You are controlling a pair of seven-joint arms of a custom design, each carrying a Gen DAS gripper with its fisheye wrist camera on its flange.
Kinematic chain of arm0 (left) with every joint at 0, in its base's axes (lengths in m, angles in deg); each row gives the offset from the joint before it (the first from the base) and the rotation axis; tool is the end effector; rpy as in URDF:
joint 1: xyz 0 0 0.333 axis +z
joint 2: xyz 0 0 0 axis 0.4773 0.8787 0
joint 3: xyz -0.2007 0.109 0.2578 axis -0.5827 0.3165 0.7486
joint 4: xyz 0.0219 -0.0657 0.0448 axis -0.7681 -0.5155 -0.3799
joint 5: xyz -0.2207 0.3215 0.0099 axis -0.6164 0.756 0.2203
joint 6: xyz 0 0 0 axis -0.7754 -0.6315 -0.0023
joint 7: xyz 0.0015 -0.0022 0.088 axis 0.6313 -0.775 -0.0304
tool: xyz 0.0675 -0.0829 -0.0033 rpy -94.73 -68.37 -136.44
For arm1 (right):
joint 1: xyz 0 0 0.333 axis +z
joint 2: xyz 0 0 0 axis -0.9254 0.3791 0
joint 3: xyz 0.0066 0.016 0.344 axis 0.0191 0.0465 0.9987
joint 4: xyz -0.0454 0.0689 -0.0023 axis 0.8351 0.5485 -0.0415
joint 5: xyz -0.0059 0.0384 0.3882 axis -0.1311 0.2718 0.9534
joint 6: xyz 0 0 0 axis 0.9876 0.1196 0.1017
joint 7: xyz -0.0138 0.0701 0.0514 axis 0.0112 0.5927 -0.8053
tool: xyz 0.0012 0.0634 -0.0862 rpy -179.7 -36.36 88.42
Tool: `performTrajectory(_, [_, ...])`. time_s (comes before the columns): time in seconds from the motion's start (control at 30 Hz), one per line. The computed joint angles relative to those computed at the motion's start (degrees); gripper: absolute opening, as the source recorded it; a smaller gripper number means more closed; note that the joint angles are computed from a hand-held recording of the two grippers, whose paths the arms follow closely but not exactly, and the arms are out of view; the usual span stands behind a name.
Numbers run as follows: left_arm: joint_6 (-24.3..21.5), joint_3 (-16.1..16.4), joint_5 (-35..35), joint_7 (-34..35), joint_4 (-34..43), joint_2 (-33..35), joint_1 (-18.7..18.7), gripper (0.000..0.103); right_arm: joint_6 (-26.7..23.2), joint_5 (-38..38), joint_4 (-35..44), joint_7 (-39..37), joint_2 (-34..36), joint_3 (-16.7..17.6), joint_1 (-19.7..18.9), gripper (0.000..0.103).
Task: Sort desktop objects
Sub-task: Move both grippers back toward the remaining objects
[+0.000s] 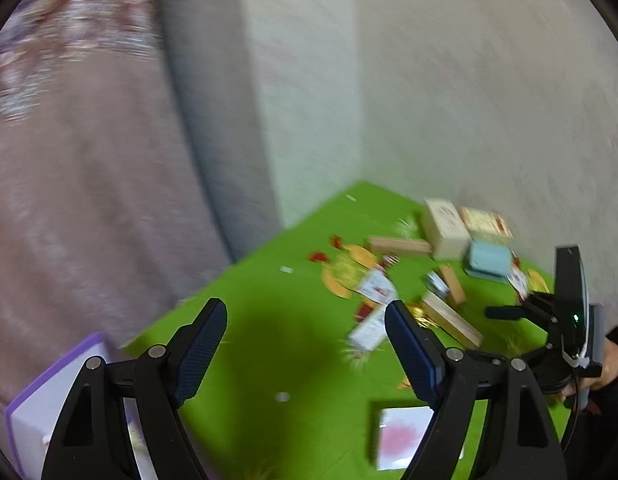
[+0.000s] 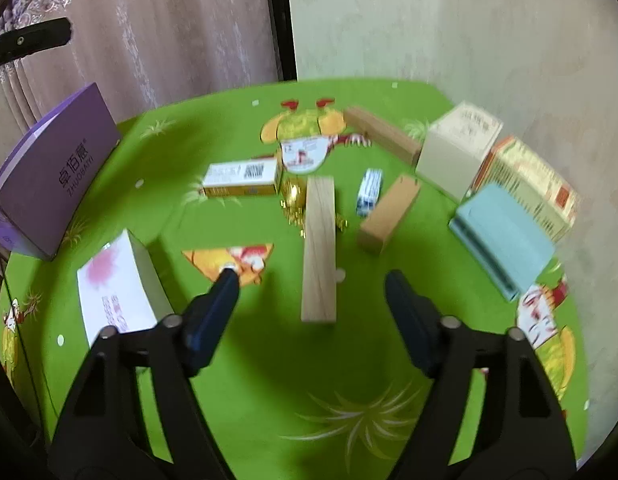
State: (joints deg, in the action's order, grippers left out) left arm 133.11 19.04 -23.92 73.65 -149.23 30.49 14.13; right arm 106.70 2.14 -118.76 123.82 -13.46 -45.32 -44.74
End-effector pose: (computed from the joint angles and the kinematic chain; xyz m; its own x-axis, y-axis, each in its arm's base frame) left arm 0.4620 -0.2891 0.7008 -0.5481 -0.8309 -0.0962 -0.5472 0.4432 -0.7101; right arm 0.4155 0.3002 0.4999 0.2061 -0.9766 -0.0618 -0.7765 -0.1248 -0.6177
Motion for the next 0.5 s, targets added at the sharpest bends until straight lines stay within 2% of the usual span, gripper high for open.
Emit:
performTrajectory(0.07, [-1.98, -0.73, 0.37, 1.03, 1.73, 2.56, -0.86, 0.082, 0.15, 2.01, -0.53, -1.30, 0.16, -0.70, 0.45, 0.064])
performTrajectory(0.27, [-8.30, -1.31, 1.99, 4.00, 6.56, 10.61, -3.97, 0.076, 1.68, 3.31, -1.37, -2.45, 0.42, -0.91, 0.28, 0.063])
performTrajectory(0.33, [-8.43, -0.96, 2.75, 3.97, 6.66, 11.83, -4.67, 0.075, 1.81, 3.63, -1.25, -2.68, 0.78, -0.94, 0.24, 0.063])
performTrajectory(0.4, [-7.93, -0.64, 4.17, 3.10, 6.82, 13.16, -5.25, 0.075, 1.93, 3.58, -1.08, -2.65, 1.18, -0.88, 0.13, 0.056])
performTrajectory(0.5, [-6.43, -0.16, 4.31, 3.60, 6.37, 14.31, -5.68, 0.075, 2.24, 3.33, -0.76, -2.64, 1.76, -0.83, -0.04, 0.052])
